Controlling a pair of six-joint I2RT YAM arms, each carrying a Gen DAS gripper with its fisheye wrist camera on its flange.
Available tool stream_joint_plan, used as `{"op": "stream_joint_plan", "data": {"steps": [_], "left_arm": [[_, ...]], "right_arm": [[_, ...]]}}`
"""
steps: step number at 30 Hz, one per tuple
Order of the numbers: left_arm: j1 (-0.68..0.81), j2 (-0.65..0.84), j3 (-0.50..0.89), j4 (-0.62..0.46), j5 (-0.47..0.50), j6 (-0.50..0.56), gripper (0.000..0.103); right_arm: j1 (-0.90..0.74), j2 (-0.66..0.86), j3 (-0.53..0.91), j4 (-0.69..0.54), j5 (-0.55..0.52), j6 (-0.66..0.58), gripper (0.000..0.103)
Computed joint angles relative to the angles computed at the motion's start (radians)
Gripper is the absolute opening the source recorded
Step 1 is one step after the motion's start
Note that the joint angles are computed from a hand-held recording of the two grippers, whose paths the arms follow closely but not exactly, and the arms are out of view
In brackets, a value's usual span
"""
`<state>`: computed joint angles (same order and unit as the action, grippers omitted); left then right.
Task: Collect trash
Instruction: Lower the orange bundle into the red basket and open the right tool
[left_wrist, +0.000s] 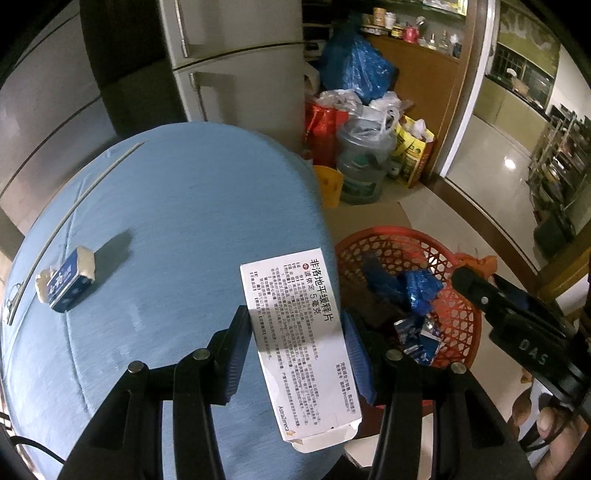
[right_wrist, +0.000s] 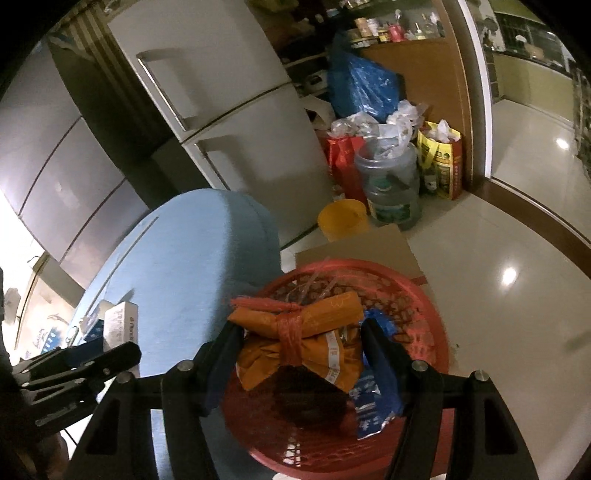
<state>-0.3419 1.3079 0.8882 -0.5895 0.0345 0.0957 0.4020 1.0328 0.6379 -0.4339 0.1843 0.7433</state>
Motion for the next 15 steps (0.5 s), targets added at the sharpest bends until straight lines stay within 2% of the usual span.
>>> {"op": "stream_joint_plan", "data": {"steps": [10, 12, 15], "left_arm": [[-0.069, 0.045, 0.014, 0.006, -0.026, -0.031, 0.051], [-0.069, 0.047, 0.014, 0.007, -0.027, -0.031, 0.051], [-0.066, 0.054, 0.019, 0.004, -0.026, -0.032, 0.051]], "right_arm": [[-0.115, 0.085, -0.037, 0.059, -0.078, -0.053, 0.07], [-0.148, 0.12, -0.04, 0.074, -0.13, -0.067, 0.071], [-0.164, 0.173, -0.027, 0.076, -0.176, -0.085, 0.076]]}}
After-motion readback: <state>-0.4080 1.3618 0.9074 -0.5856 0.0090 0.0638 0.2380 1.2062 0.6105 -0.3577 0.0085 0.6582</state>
